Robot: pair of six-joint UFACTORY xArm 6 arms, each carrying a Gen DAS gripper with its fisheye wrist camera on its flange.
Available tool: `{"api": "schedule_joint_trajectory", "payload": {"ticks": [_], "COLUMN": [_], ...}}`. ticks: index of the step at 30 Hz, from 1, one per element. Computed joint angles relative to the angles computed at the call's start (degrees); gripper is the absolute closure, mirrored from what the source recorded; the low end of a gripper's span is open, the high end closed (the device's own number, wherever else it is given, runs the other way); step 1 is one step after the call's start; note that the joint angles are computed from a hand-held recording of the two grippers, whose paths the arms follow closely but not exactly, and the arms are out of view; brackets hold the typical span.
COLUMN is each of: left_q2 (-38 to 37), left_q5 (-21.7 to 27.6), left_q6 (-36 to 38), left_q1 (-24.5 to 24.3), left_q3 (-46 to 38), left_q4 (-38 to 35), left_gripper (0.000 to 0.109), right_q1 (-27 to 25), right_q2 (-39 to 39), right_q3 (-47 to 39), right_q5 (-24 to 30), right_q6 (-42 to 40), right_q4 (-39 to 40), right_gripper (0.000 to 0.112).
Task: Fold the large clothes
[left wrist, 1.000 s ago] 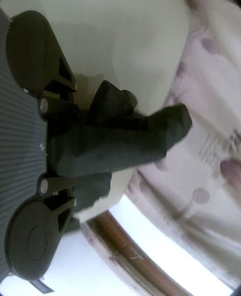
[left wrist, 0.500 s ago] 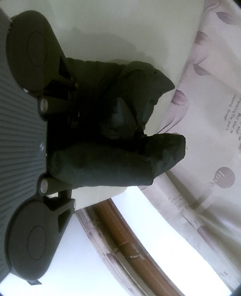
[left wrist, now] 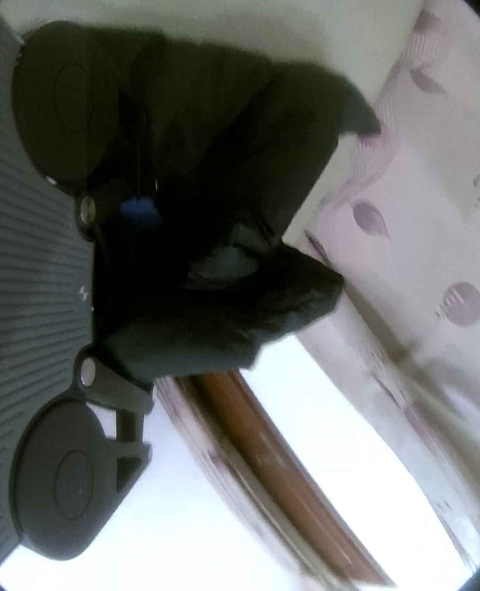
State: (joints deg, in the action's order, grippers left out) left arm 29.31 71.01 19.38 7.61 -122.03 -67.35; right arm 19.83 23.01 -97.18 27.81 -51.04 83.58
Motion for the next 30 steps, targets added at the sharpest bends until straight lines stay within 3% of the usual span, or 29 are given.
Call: {"api": "schedule_joint_trajectory", "payload": {"ticks": [3,5,10,13,21,24,28,30], "left_q2": [-3.51,-5.35,-9.56,-12.24,-17.53,-19.13,-18.87,-18.91], "left_q5": [-2.21,-2.7,-4.34,-4.8,-5.74,-7.07,-6.32,-6.54], "left_q6": [7.2,12.25,23.39,29.61,35.78,38.23,38.16,37.24], "left_q1": [0.7,1.06,0.43,0.43,0.85,0.34,0.52,0.47], "left_q3": [10.05,15.89,27.02,32.53,44.61,47.34,47.95,48.51], "left_q4": [-10.58,-17.7,-30.36,-35.85,-49.81,-53.14,-55.0,-56.6], "left_gripper": [0.031,0.031,0.031,0.031,0.032,0.032,0.03,0.03], "right_q1": [-2.15,-3.55,-6.55,-6.43,-4.3,-3.13,-2.1,-1.46], "right_q2": [-3.84,-6.14,-7.24,-5.63,-3.85,-1.72,-0.35,0.84], "right_q3": [4.79,7.0,5.79,2.33,-3.55,-6.65,-9.05,-10.81], "right_q5": [0.57,1.29,3.89,2.13,-0.35,-1.56,-1.21,-1.81], "right_q6": [-5.49,-8.27,-7.03,-1.03,5.66,13.65,17.01,21.76], "right_q4": [9.28,14.73,20.08,14.12,2.27,-10.6,-17.59,-25.53], "right_gripper": [0.055,0.034,0.019,0.019,0.018,0.018,0.018,0.018]}}
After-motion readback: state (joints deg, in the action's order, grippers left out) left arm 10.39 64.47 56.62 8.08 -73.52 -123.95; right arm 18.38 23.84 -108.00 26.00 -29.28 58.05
